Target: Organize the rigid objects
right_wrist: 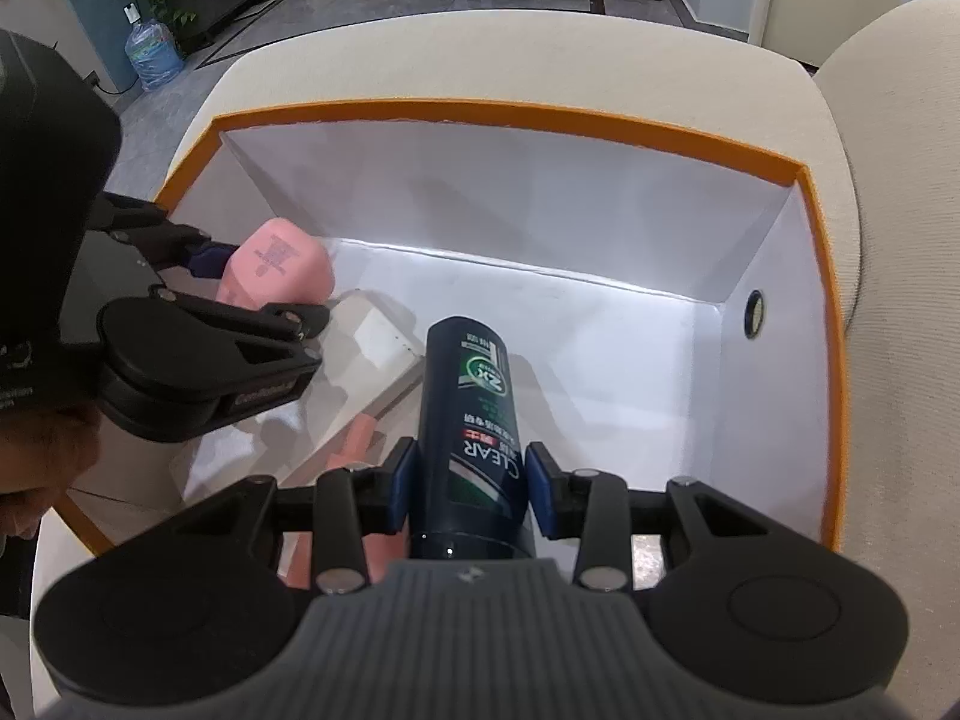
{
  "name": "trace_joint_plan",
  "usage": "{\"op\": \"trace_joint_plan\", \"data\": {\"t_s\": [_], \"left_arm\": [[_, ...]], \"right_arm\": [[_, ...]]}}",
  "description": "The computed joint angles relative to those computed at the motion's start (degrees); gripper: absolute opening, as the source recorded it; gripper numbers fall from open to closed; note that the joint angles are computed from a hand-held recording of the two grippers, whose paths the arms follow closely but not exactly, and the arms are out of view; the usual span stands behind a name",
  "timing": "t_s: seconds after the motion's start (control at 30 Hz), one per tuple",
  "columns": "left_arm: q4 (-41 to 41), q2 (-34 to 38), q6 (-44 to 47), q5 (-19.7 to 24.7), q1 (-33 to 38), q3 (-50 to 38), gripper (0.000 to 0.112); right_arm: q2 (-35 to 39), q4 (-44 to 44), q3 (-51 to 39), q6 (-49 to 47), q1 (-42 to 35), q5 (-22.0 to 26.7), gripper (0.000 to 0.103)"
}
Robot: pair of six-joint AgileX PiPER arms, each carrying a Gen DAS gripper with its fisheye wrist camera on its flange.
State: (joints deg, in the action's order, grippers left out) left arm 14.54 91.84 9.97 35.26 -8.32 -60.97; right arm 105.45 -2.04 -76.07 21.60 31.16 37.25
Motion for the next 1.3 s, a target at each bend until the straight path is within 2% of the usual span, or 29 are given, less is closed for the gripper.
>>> {"op": "trace_joint_plan", "data": {"t_s": [0.27,0.33,0.57,1.0,1.3], "left_arm": [[3.09,-0.44,-0.74,-1.27,-0.7,0.5,0.061],[6.59,-1.14,-4.28,-2.42,-1.7,1.43,0.077],[4.59,-2.72,-2.27,-2.42,-1.25,1.62,0.078],[1.93,-6.01,0.1,-0.85,-0.31,1.86,0.078],[-0.68,-11.09,3.57,1.44,1.43,1.81,0.078]], "right_arm": [[0.93,0.55,-0.94,0.86,0.13,0.61,0.04],[0.74,0.18,-0.8,1.14,0.09,0.58,0.043],[-1.5,-1.08,1.32,3.08,0.09,-0.1,0.044],[-3.86,-3.8,1.16,5.58,1.8,1.91,0.044],[-7.62,-6.94,2.1,8.79,3.59,3.91,0.044]]}}
